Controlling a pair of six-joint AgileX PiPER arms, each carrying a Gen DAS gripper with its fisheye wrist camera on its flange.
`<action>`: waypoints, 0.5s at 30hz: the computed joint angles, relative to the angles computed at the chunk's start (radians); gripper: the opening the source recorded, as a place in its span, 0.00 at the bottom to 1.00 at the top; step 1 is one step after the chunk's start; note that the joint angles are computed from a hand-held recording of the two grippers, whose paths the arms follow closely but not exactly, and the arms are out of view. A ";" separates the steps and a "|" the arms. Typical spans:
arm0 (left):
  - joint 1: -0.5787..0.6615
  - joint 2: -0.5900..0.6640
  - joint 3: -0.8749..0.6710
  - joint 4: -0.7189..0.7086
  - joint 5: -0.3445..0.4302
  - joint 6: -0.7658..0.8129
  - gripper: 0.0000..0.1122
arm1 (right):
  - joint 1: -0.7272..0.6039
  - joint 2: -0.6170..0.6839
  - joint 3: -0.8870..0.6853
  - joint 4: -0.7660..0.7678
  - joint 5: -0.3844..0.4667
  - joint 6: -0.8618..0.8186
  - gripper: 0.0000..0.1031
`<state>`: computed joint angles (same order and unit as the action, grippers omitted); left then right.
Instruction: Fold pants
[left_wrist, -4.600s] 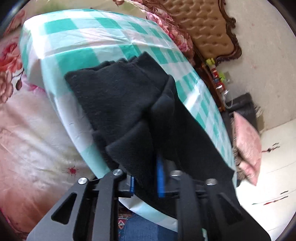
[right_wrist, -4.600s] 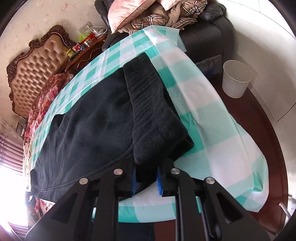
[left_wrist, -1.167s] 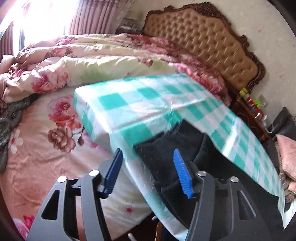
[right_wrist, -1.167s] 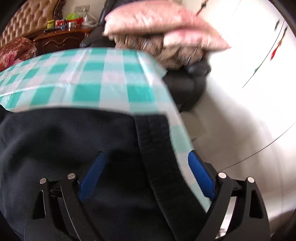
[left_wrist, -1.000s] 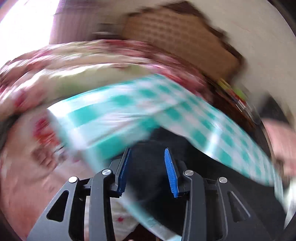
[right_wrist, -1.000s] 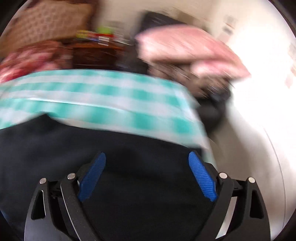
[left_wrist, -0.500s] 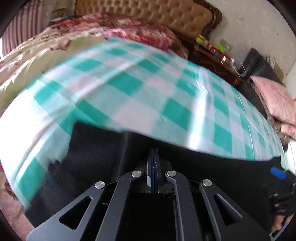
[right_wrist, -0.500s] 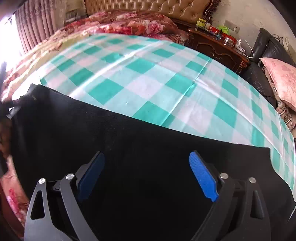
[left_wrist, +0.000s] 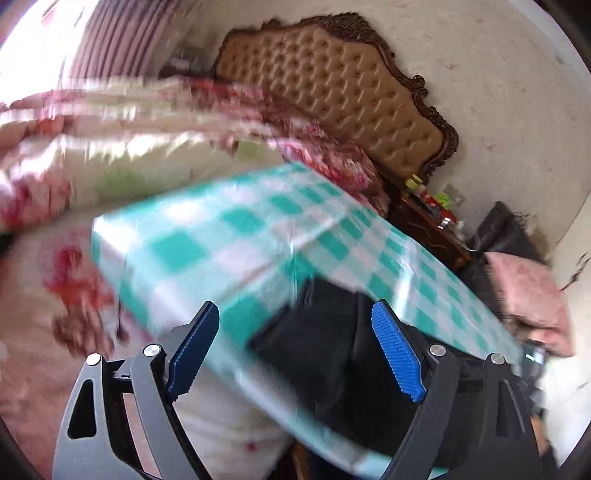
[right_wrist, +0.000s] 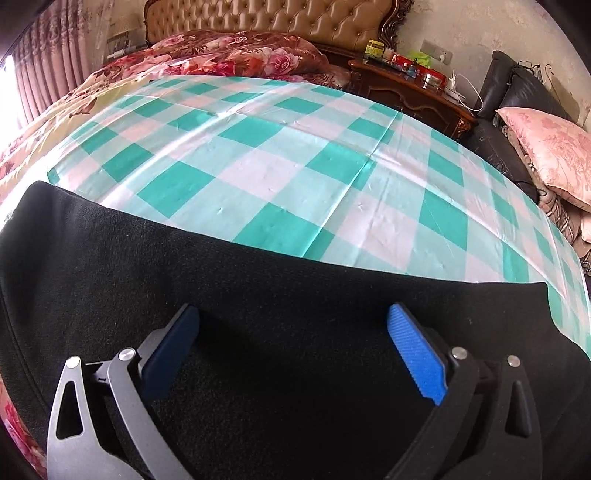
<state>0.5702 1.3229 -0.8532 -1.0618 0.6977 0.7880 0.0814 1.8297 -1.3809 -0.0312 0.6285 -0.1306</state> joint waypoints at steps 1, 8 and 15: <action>0.046 0.024 0.007 -0.023 0.082 0.013 0.72 | 0.001 0.000 -0.001 -0.006 0.001 0.004 0.98; 0.054 0.196 0.026 -0.141 0.210 0.079 0.43 | -0.005 -0.001 -0.002 0.016 0.004 -0.013 0.98; -0.047 0.233 -0.043 -0.057 0.067 -0.038 0.04 | -0.005 -0.001 -0.003 0.018 0.005 -0.013 0.98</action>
